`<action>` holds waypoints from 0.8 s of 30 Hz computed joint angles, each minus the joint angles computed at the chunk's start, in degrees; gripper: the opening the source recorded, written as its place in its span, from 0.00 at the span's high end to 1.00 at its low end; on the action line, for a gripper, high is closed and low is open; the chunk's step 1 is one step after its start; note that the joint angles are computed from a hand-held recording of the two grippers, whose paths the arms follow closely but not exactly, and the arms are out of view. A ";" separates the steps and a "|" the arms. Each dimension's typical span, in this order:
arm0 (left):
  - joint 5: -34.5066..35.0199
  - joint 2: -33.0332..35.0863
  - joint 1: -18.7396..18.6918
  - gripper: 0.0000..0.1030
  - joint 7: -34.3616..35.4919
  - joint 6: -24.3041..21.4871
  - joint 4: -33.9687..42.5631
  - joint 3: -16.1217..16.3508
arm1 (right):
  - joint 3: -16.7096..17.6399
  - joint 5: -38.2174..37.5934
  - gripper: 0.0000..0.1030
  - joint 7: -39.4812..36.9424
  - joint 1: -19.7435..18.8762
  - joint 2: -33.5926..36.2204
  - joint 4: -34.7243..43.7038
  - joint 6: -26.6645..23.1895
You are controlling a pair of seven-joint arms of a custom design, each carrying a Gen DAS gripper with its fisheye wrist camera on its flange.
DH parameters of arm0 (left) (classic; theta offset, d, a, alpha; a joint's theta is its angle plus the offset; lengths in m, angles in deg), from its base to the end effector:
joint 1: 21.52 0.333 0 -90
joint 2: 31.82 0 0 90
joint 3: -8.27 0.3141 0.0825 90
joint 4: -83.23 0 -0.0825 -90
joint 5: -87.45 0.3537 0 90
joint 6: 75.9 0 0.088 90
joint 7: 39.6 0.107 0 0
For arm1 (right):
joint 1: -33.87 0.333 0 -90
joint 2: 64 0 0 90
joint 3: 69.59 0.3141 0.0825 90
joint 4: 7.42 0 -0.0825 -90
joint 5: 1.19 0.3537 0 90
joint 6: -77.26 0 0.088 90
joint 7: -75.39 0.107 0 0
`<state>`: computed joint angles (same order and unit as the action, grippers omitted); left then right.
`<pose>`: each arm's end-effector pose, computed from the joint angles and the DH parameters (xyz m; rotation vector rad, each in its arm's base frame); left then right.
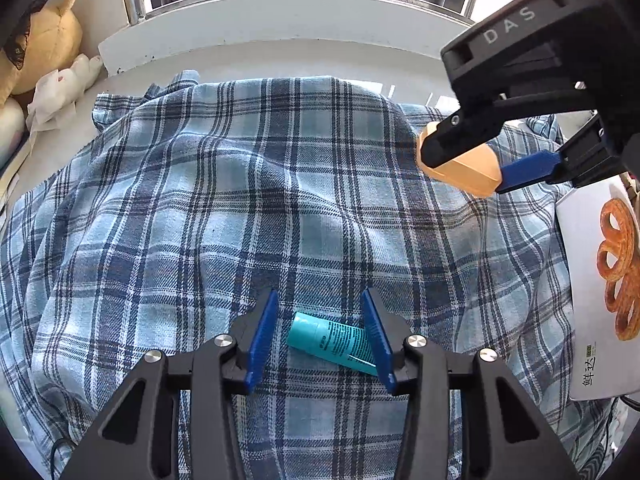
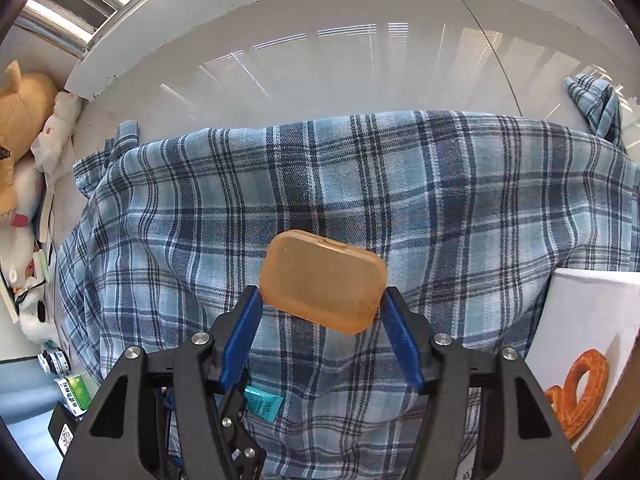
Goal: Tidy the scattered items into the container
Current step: 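Grasp the orange soap case with the right tool and lift it, then grasp the teal tube upright with the left tool while the right tool holds the soap case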
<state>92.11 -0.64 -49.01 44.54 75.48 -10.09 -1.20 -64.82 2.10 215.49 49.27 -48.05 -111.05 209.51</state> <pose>0.5683 -0.4052 0.3752 -1.4028 2.5367 -0.6599 0.5860 0.2121 0.4250 -1.4068 2.5485 0.0439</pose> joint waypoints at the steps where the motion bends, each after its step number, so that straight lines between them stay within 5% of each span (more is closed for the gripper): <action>1: 0.26 -0.15 -0.23 0.64 -0.33 0.30 -0.27 0.25 | 0.10 -0.35 0.42 -0.07 0.21 -0.90 -0.88 0.11; 7: -1.84 -0.49 1.23 0.84 -0.27 -0.24 -0.43 -0.71 | 0.65 0.23 0.42 -2.78 0.67 -6.28 -5.91 0.97; 19: -1.28 -5.10 1.87 0.86 2.46 0.99 -4.82 -1.28 | 1.47 -3.65 0.42 -4.35 3.70 -14.23 -11.06 2.84; 20: -0.55 -4.48 1.61 0.83 3.04 -0.24 -3.81 -1.07 | 1.55 -3.29 0.42 -4.63 3.92 -14.93 -11.92 3.52; 22: -0.53 -3.72 1.71 0.48 3.99 -2.85 -2.68 -1.33 | 1.61 -2.43 0.42 -4.90 4.29 -16.31 -13.97 5.24; 24: -4.15 -3.34 3.66 0.32 7.11 -3.73 -2.45 -3.69 | 1.76 -2.08 0.42 -4.61 4.75 -18.03 -16.55 7.27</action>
